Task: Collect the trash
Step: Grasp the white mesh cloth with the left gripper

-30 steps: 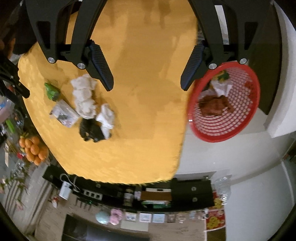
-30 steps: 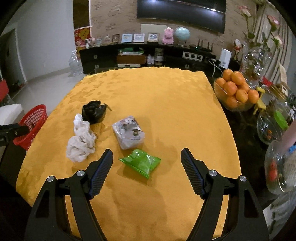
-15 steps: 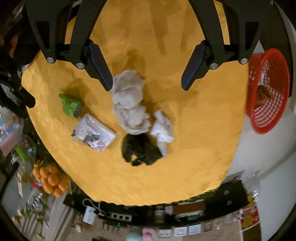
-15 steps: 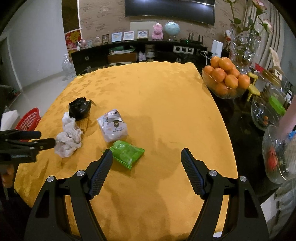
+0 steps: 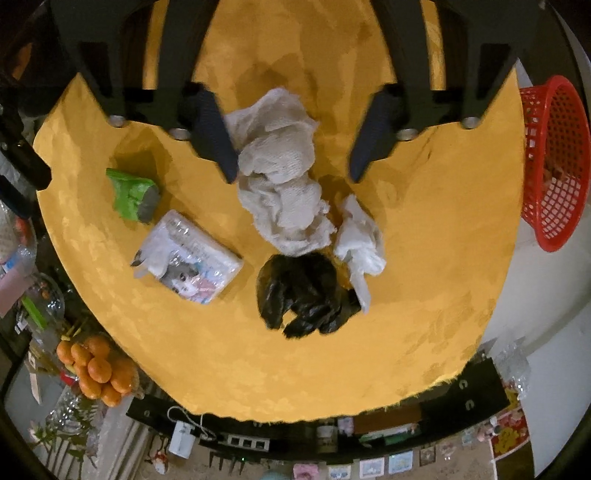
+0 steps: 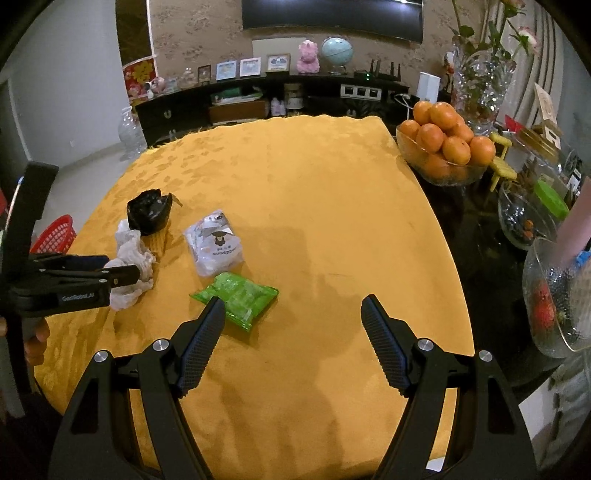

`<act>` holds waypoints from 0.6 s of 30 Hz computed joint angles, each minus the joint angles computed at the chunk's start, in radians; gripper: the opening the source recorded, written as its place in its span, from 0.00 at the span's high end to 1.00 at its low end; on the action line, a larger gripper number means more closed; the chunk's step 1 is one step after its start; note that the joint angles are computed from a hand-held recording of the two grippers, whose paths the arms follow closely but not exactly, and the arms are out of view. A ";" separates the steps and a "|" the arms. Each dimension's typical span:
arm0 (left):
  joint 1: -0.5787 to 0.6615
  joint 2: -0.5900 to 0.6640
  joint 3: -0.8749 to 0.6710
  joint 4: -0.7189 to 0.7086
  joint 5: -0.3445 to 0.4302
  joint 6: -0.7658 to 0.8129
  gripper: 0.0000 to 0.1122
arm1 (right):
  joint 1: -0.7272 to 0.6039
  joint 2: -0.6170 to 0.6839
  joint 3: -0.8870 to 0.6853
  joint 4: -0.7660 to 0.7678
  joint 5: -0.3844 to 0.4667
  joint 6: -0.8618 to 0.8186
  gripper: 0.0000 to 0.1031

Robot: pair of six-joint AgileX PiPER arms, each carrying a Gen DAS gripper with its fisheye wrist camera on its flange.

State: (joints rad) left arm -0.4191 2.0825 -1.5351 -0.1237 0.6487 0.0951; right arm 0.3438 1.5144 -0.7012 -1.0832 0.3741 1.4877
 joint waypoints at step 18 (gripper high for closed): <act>0.092 -0.207 0.258 -0.102 -0.100 0.175 0.75 | -0.026 0.180 -0.208 0.265 -0.056 -0.405 0.26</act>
